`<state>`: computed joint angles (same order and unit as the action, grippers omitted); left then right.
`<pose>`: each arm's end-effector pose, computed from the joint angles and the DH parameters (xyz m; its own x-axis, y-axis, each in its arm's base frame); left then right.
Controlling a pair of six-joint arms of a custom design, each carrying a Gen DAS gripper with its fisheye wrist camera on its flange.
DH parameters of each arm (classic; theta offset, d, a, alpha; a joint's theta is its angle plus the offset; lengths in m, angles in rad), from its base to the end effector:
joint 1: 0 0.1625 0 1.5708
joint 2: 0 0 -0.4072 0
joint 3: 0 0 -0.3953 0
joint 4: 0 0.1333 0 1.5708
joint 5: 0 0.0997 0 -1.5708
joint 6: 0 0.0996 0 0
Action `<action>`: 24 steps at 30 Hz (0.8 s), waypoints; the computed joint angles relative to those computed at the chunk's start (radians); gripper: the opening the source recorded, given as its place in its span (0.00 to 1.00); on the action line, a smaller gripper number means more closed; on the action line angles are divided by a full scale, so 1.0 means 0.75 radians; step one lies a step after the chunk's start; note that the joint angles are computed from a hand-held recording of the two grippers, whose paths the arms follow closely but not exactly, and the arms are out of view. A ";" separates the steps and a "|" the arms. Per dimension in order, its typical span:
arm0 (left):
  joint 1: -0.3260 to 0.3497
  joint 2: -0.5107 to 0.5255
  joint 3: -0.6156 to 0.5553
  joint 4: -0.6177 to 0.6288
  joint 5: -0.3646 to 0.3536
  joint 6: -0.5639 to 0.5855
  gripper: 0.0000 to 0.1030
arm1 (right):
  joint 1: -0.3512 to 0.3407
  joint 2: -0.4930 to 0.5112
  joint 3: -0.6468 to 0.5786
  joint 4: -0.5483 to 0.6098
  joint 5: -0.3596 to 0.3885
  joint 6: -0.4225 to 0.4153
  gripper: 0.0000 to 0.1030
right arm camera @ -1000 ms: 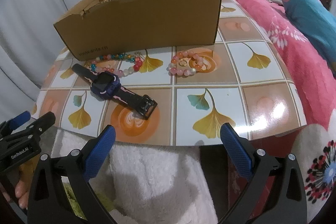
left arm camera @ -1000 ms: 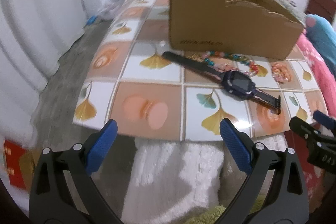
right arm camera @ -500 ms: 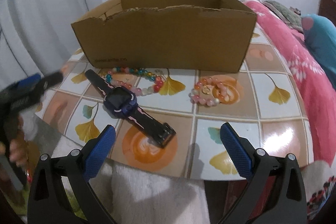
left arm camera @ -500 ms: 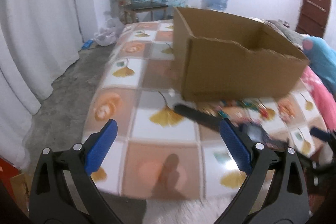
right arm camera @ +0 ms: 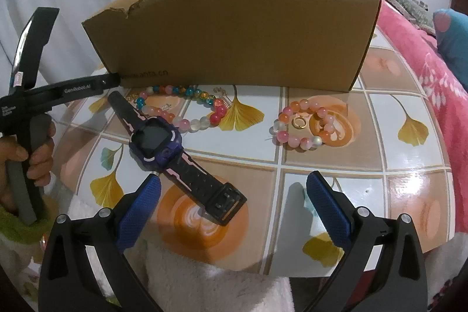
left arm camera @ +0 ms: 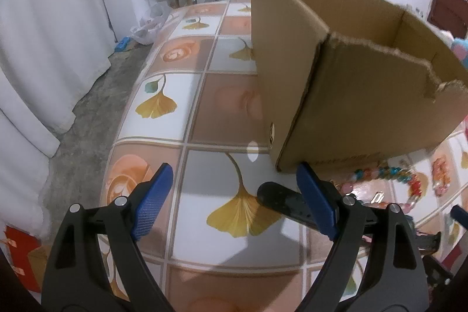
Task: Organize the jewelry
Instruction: 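Move both grippers toward the black smartwatch lying on the table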
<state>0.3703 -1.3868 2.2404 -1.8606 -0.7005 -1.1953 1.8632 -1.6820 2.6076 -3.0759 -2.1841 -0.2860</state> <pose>-0.2824 -0.3343 0.1574 -0.6789 -0.0100 -0.7341 0.4263 0.8088 -0.4052 0.1651 -0.2850 0.2378 -0.7704 -0.1626 0.6165 -0.4779 0.7873 -0.3895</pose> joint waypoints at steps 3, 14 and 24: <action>0.011 0.018 -0.022 0.072 -0.004 -0.035 0.81 | -0.011 0.000 0.000 -0.001 0.015 -0.005 0.94; -0.047 -0.023 -0.035 0.283 -0.079 -0.149 0.82 | -0.097 -0.054 -0.005 0.029 0.089 -0.053 0.94; -0.102 -0.133 0.023 0.270 -0.152 -0.211 0.82 | -0.089 -0.071 -0.004 0.039 0.100 -0.062 0.94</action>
